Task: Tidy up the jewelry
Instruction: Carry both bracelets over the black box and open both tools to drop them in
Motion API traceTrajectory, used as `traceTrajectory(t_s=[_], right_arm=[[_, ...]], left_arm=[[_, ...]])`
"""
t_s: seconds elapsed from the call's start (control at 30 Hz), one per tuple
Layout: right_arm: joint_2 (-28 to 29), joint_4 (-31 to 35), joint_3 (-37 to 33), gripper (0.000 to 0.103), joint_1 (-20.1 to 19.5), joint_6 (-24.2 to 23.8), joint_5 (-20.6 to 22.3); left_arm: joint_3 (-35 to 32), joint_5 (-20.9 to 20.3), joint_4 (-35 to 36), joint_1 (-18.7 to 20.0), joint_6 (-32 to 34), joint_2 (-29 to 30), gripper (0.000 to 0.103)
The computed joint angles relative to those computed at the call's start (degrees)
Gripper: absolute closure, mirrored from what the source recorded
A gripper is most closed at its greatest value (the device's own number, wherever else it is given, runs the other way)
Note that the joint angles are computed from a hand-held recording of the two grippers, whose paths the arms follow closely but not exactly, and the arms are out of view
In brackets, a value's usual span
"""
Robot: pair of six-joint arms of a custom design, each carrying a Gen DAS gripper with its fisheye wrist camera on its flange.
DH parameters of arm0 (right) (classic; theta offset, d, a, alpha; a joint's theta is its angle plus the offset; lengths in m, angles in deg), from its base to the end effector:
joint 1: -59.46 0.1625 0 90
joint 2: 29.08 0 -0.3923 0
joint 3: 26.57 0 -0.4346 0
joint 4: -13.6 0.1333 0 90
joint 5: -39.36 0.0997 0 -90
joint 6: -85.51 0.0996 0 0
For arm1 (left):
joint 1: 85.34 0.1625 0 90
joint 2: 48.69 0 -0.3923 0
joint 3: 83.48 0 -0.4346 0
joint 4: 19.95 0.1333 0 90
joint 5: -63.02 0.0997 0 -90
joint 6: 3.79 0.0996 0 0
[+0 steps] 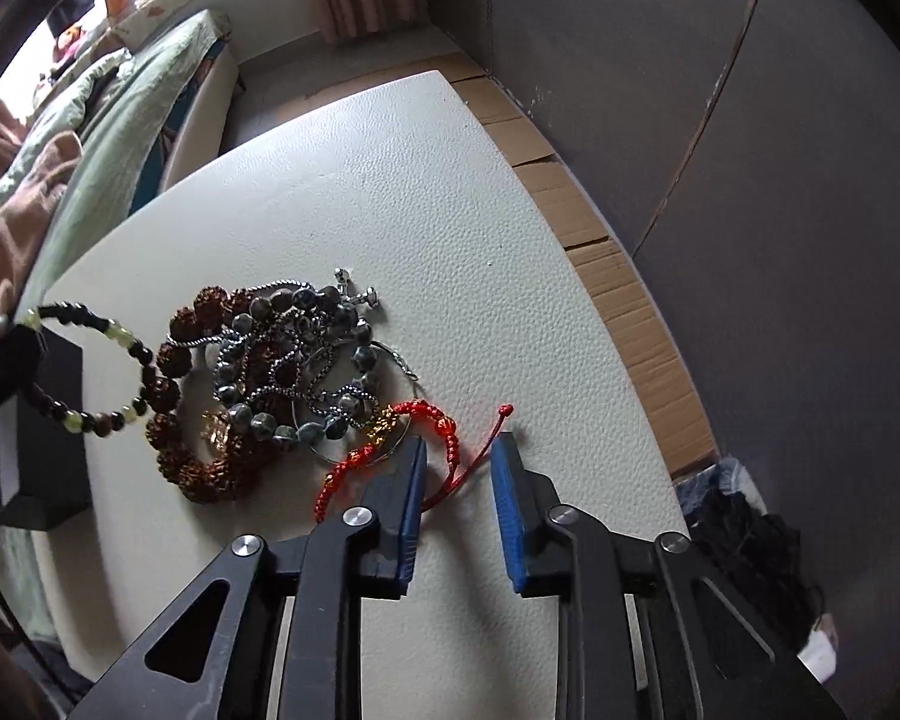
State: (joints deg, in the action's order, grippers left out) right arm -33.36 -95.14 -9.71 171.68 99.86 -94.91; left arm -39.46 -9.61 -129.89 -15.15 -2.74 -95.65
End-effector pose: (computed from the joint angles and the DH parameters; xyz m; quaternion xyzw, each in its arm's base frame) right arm 0.4078 -0.8296 0.0369 0.0433 -0.9242 0.1653 0.3416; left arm -0.1281 -0.8367 0.4227 0.1459 0.9583 -0.2176 0.1141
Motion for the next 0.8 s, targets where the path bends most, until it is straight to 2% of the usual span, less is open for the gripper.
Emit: traceTrajectory(t_s=[0.07,0.1,0.13,0.3,0.47,0.67,0.8], right_arm=[[-0.09,-0.73,0.43,0.089,0.08,-1.29,-0.33],[-0.5,-1.13,1.03,0.096,0.01,-1.59,0.23],[-1.38,-1.96,2.42,0.098,-0.12,-1.65,0.88],[-8.57,-10.09,13.43,0.098,-1.27,-1.13,7.75],[-11.96,-17.67,18.5,0.098,-0.97,-1.89,13.37],[-11.15,-24.01,17.38,0.098,0.06,-4.1,20.86],[-8.89,-24.34,14.27,0.098,1.04,-4.6,22.85]], left_arm=[[-0.04,0.07,-0.48,0.02,-0.08,-0.33,0.095],[0.05,0.08,-0.67,0.06,-0.05,-0.64,0.095],[0.14,0.17,-0.88,0.08,0.02,-0.88,0.095],[2.21,1.52,-2.4,-0.02,0.58,-3.48,0.095],[4.34,2.56,-4.41,-0.12,1.39,-6.56,0.095],[5.17,4.26,-6.03,0.17,1.41,-8.79,0.095],[5.01,5.98,-6.38,0.83,0.8,-9.46,0.095]])
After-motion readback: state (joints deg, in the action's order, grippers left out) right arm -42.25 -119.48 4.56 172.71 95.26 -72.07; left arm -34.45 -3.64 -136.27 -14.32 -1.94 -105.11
